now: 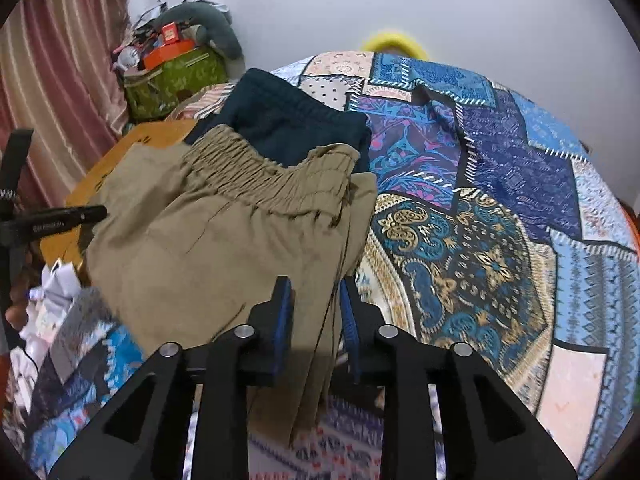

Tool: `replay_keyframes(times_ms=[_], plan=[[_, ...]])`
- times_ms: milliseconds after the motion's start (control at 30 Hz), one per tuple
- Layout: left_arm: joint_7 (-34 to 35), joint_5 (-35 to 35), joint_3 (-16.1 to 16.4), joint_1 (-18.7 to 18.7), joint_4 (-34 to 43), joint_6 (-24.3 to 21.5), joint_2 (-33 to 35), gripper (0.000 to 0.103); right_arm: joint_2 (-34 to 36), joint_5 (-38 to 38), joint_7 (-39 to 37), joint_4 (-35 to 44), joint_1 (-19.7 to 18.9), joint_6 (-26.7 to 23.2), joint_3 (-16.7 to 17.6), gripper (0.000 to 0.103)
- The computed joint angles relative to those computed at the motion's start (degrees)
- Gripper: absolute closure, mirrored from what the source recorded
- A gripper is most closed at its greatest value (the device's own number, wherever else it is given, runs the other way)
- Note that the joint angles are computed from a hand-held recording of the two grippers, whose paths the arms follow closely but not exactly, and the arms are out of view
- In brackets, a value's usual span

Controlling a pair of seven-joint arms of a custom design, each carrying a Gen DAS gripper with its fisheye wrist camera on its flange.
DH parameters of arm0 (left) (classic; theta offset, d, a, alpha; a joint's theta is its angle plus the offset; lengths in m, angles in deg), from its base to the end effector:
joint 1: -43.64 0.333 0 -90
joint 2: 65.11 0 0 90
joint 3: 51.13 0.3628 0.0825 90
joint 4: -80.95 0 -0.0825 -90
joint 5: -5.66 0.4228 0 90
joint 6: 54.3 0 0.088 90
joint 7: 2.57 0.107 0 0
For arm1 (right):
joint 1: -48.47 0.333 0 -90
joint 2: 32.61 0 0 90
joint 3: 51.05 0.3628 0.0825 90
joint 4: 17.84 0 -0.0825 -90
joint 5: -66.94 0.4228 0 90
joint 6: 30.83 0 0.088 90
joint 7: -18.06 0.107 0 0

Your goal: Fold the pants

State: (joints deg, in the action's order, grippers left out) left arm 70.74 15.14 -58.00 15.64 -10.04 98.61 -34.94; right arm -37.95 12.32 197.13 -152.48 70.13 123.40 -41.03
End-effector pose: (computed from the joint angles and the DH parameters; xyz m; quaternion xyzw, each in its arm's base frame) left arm 0.6544 -0.4405 0.4146 -0.5270 0.8034 -0.2504 0.1189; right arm 0.4485 0.3094 0.4261 -0.5902 0.7292 -0.2305 0.2585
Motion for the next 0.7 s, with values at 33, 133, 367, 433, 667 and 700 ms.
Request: replay_keyframes(times_ms=[33,133,367,433,667,700], plan=[[-0.7,1.3,0.8,-0.8,-2.0,0.7,-1.8,0.079,-1.4,0.5,-0.1,-0.6,0.5,-0.7,0.4,0.08],[-1.7,3.6,0.8,-1.5,-7.5,3.0,-7.0,0.079,-4.6,-0.9,1.6,-1.5,1.0,-2.2,2.0,0.08],[-1.8,5.7,-3.4,0.3,-21.7,11.4,-22.2,0.078,-14.5,-5.0,6.5,-2.0,2.4,-9.2,8.6,0.08],[-0.1,3.6,-5.6,1.6,-25.8,14.0,-27.2,0.078,-17.4,-6.1,7.5,-1.5,3.0,-11.7,10.9,0.08],[-7.4,9.4,-13.8,8.3,-37.2,23.3,-43.3,0.074,-23.6,-10.4,9.7,1.2,4.6,-20.9,18.7,0.08],[-9.2,10.4,-16.3,10.9,-38.6,24.7,-45.5,0.071,-24.2,-11.3,10.5,1.8,4.8,-22.4,20.1,0.08]])
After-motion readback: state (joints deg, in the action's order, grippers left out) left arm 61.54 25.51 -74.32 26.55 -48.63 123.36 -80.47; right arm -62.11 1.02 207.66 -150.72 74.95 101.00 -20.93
